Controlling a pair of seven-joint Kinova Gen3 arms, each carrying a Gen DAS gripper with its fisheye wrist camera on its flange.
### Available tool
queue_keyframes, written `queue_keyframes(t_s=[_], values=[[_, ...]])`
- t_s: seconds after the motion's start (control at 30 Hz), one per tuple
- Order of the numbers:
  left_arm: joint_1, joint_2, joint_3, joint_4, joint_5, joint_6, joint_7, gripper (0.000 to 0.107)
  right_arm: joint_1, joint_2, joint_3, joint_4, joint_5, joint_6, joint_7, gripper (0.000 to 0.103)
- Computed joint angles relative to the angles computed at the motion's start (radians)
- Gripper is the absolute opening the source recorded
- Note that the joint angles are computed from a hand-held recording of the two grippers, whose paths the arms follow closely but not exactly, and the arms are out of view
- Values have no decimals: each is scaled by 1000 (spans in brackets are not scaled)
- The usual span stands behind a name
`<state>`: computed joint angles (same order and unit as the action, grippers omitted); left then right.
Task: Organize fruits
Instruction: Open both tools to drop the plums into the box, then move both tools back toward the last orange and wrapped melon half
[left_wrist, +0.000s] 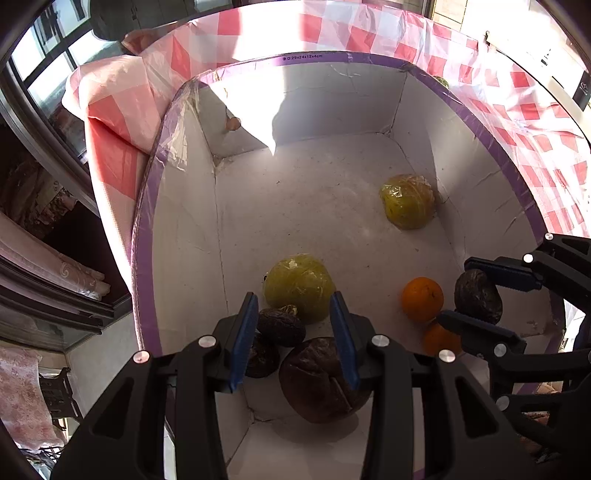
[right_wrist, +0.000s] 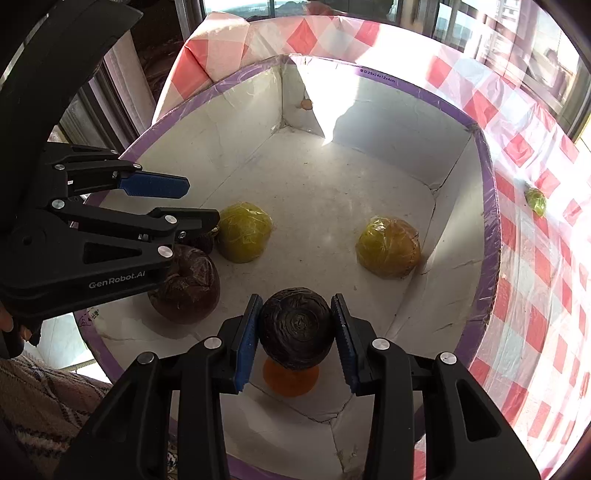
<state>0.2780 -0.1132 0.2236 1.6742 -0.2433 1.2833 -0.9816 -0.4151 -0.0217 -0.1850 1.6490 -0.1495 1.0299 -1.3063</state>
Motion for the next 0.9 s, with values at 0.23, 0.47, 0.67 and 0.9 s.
queue_keyframes(t_s=[0.23, 0.47, 0.67, 0.9], values=[[10, 13, 21, -9, -26, 8, 2, 88, 5, -3, 7, 2, -26, 0, 26, 48], [4, -8, 5, 1, -37, -3, 43, 91, 7, -6, 6, 7, -37, -3, 45, 52], [-1, -9, 9, -1, -41, -3, 55, 91, 13, -8, 12, 9, -59, 3, 80, 55], [2, -5, 31, -7, -81, 2, 124, 91, 32, -27, 30, 28, -126, 0, 166, 58]])
